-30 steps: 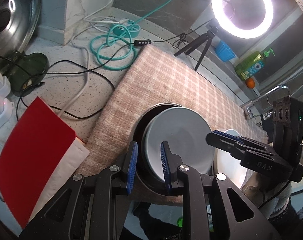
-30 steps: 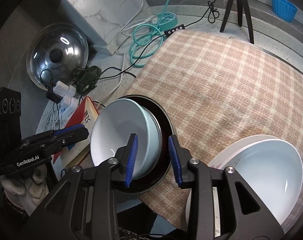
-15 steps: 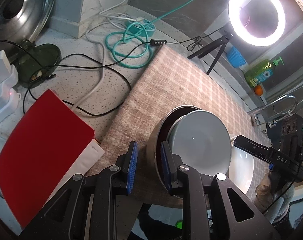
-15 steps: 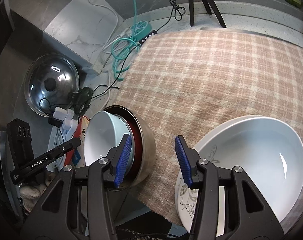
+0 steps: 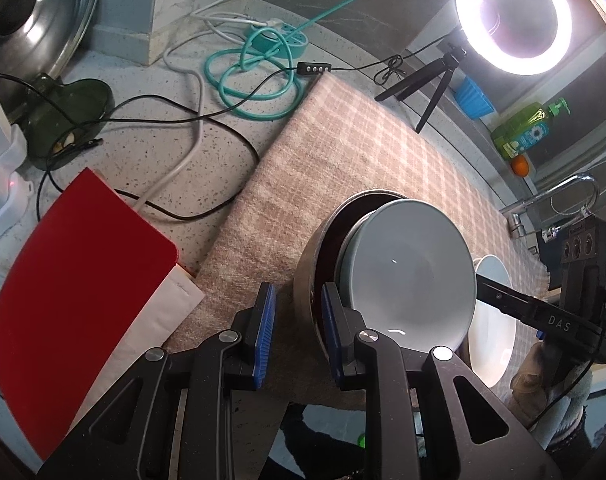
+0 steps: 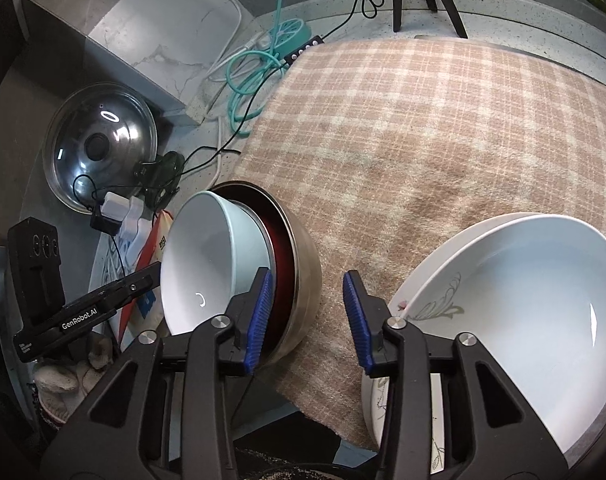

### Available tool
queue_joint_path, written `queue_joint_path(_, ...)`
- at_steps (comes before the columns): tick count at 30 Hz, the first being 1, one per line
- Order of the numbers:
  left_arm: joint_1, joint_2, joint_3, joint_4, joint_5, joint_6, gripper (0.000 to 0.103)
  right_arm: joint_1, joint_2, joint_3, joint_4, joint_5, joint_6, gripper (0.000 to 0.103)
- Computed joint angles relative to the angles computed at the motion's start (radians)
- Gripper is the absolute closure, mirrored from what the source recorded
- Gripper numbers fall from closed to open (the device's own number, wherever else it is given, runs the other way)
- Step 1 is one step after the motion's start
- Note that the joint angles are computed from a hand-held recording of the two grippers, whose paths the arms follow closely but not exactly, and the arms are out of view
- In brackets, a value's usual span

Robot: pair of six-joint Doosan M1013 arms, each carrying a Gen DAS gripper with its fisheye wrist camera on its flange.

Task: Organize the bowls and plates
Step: 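Lower the pale blue bowl into the steel bowl over the red bowl, then grip the rim of the nested bowl stack with both grippers and lift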

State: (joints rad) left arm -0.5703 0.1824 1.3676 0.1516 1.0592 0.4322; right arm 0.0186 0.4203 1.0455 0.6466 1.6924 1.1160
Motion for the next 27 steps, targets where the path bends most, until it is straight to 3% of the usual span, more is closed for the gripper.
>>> queue_joint_path(5, 0.004, 0.006, 0.001, -0.022, 0.003, 0.021, 0.081, 0.010, 0.001, 0.004, -0.025, 0.005, -0.011, 0.077)
queue_joint_path(17, 0.012, 0.010, 0.004, -0.053, -0.011, 0.040, 0.083, 0.024, -0.001, 0.020, -0.039, 0.006, -0.026, 0.082)
queue_joint_path(20, 0.013, 0.009, 0.005, -0.059, -0.018, 0.042, 0.085, 0.025, 0.003, 0.015, -0.031, 0.019, -0.017, 0.088)
queue_joint_path(24, 0.007, 0.019, -0.012, -0.052, -0.002, 0.059, 0.096, 0.031, -0.005, 0.018, -0.051, 0.004, -0.030, 0.088)
queue_joint_path(27, 0.004, 0.025, -0.024, -0.040, 0.013, 0.065, 0.096, 0.033, -0.005, 0.017, -0.059, 0.002, -0.033, 0.088)
